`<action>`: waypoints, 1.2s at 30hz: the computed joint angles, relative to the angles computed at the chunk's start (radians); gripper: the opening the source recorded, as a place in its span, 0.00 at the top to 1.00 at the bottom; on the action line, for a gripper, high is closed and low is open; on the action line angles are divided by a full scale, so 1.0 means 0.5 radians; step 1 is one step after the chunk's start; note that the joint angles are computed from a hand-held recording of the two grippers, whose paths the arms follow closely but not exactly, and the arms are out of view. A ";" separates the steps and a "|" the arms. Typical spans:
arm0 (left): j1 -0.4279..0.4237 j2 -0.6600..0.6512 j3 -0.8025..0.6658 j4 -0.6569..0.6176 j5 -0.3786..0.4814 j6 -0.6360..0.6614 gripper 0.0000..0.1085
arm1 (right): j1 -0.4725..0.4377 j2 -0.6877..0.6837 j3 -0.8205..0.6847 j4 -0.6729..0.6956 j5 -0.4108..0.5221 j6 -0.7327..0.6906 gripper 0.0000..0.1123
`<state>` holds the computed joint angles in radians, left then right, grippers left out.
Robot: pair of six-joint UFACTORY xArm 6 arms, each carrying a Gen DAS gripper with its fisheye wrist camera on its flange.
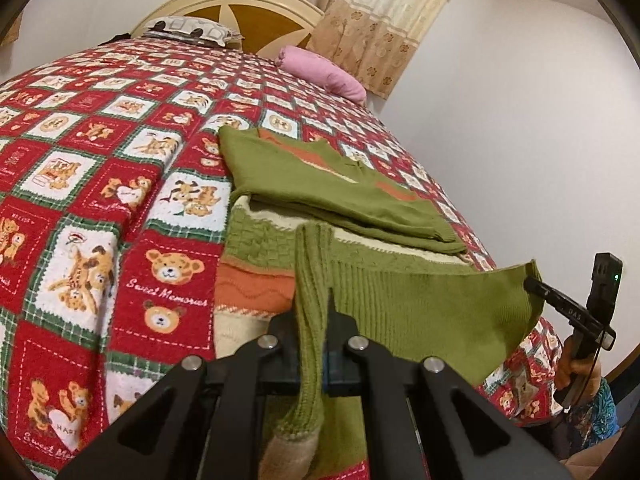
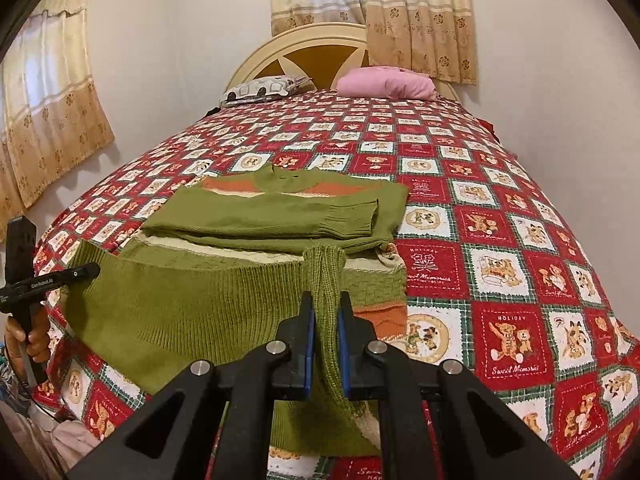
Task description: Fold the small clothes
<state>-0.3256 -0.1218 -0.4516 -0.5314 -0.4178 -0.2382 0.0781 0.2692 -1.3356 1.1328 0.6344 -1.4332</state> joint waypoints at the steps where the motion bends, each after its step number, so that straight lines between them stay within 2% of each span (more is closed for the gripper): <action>1: -0.009 0.004 -0.017 -0.053 0.020 0.055 0.95 | 0.004 -0.003 0.002 -0.004 -0.007 -0.007 0.92; 2: -0.027 0.010 -0.043 -0.144 0.041 0.146 0.95 | 0.012 -0.005 0.006 -0.010 -0.027 -0.021 0.92; 4: -0.034 0.001 -0.038 -0.171 0.049 0.176 0.95 | 0.032 -0.003 0.013 -0.027 -0.083 -0.039 0.92; 14: 0.118 0.012 -0.049 0.202 0.120 -0.132 0.95 | 0.049 0.061 -0.088 -0.108 -0.070 0.049 0.92; 19: 0.144 0.029 -0.101 0.199 0.163 -0.113 0.95 | 0.060 0.090 -0.140 -0.133 -0.069 0.087 0.92; 27: 0.259 0.040 -0.158 0.435 0.220 -0.304 0.95 | 0.076 0.133 -0.227 -0.152 -0.091 0.137 0.92; 30: 0.250 0.060 -0.212 0.300 0.252 -0.162 0.95 | 0.085 0.155 -0.268 -0.150 -0.103 0.151 0.92; 34: 0.268 0.095 -0.277 0.251 0.268 -0.095 0.95 | 0.106 0.200 -0.341 -0.129 -0.127 0.169 0.92; 36: 0.254 0.118 -0.327 0.117 0.279 0.036 0.95 | 0.115 0.231 -0.385 -0.121 -0.134 0.185 0.92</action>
<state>-0.1988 -0.0626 -0.6153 -0.4730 -0.2783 -0.2203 0.1355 0.3845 -1.5284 1.0721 0.5672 -1.3409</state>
